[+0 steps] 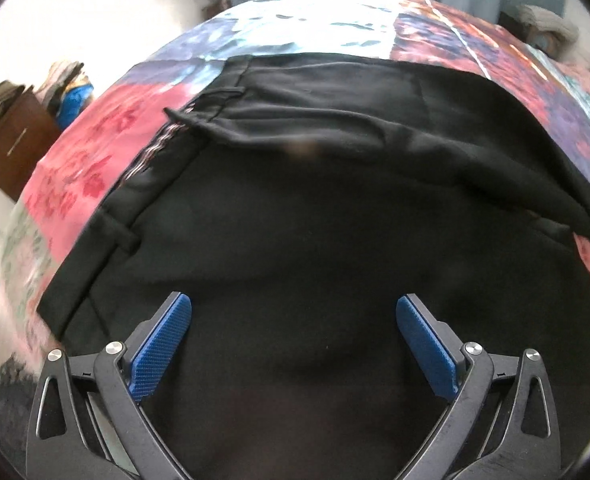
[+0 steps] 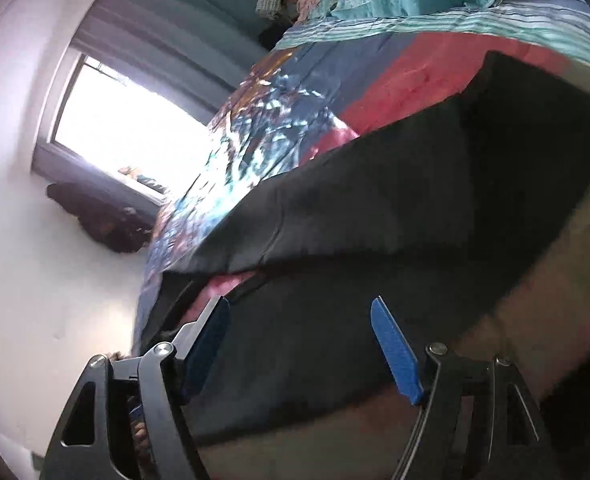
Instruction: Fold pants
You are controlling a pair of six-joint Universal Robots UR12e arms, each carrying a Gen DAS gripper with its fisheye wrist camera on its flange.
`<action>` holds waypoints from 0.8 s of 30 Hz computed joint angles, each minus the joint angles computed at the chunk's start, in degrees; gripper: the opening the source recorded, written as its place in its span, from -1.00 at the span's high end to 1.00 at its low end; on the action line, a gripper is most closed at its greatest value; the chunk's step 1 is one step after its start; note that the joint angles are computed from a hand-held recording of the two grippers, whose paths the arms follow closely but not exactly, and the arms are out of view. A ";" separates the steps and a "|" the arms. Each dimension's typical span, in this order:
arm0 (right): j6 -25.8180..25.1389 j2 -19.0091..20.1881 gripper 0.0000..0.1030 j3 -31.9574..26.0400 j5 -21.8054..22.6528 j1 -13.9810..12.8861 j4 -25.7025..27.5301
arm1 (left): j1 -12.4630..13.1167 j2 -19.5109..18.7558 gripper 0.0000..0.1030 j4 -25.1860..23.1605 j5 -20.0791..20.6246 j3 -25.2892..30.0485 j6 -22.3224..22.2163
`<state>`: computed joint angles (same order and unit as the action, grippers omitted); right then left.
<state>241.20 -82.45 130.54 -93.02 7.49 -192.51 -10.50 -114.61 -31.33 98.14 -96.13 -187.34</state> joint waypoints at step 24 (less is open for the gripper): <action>-11.14 -5.93 0.91 -8.01 -9.27 -2.03 4.29 | 1.74 -19.87 -0.95 -27.42 -33.55 39.90 -9.93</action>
<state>230.05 -88.38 122.53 -102.28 5.46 -188.22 -8.76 -134.48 -58.74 64.59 -56.24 -197.26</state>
